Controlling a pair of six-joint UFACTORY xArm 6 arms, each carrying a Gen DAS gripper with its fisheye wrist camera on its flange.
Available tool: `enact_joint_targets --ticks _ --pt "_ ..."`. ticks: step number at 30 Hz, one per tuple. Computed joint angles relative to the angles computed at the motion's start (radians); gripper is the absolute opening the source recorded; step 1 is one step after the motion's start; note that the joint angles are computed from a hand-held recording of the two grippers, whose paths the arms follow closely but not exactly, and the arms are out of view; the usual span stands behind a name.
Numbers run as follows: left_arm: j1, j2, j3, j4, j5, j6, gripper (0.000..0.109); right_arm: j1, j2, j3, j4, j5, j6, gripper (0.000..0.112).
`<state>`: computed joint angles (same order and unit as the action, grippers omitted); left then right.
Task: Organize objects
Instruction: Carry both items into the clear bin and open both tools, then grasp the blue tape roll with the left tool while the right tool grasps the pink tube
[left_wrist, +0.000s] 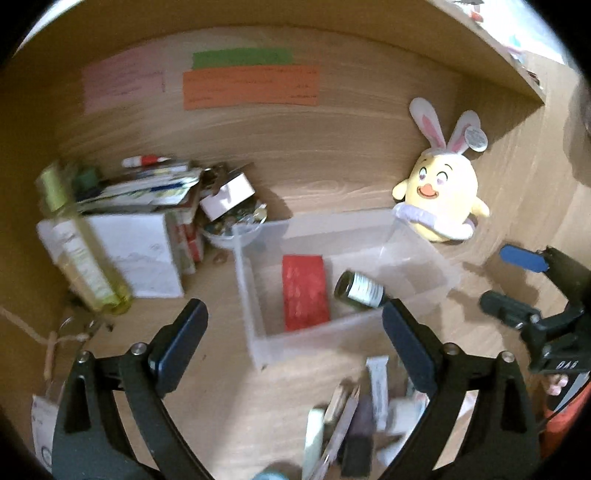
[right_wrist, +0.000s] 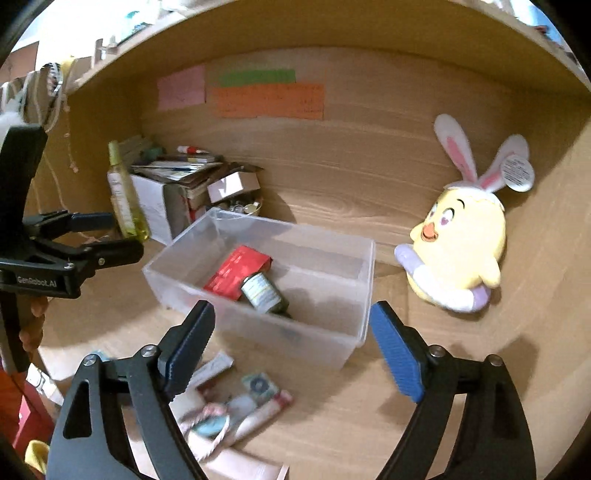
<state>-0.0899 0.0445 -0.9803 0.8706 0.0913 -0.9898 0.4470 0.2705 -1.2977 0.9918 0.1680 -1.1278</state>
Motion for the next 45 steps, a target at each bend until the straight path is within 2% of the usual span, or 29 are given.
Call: enact_joint_targets --ticks 1,3,7,10,19,25,29,31,34,36,38,39,42,45 --pt "0.009 -0.029 0.034 0.088 -0.005 -0.085 0.097 0.001 -0.017 0.022 0.040 0.005 -0.037 0.086" --pt "0.017 -0.063 0.078 0.185 -0.009 -0.187 0.098 0.004 -0.047 0.066 0.116 0.015 -0.107 0.087" --pt "0.038 -0.136 0.188 0.329 -0.012 -0.347 0.098 0.007 -0.094 0.162 0.204 0.040 -0.203 0.089" --pt "0.054 -0.182 0.269 0.352 -0.013 -0.386 0.098 0.002 -0.100 0.217 0.180 0.097 -0.226 0.090" --pt "0.107 -0.241 0.453 0.381 -0.020 -0.465 0.098 0.022 -0.076 0.297 0.089 0.068 -0.199 0.090" --pt "0.103 -0.213 0.455 0.433 -0.018 -0.515 0.098 0.061 -0.031 0.280 0.005 0.017 -0.183 0.090" --pt "0.093 -0.175 0.421 0.450 -0.012 -0.515 0.098 0.077 0.004 0.258 -0.077 0.009 -0.134 0.090" --pt "0.092 -0.156 0.402 0.479 -0.017 -0.542 0.098 0.078 0.012 0.245 -0.069 0.026 -0.141 0.089" --pt "0.087 -0.132 0.377 0.521 -0.022 -0.582 0.097 0.074 0.020 0.226 -0.070 0.061 -0.133 0.082" --pt "0.079 -0.120 0.360 0.552 -0.018 -0.610 0.092 0.060 0.021 0.213 -0.071 0.107 -0.122 0.068" --pt "0.073 -0.103 0.346 0.551 -0.023 -0.607 0.082 0.049 0.021 0.209 -0.072 0.121 -0.108 0.059" --pt "0.072 -0.094 0.339 0.547 -0.029 -0.604 0.080 0.048 0.019 0.210 -0.070 0.124 -0.105 0.055" --pt "0.062 -0.078 0.318 0.596 -0.015 -0.658 0.073 0.044 0.005 0.227 -0.064 0.122 -0.102 0.045" --pt "0.056 -0.075 0.306 0.648 -0.008 -0.718 0.060 0.035 -0.014 0.245 -0.065 0.132 -0.099 0.036"
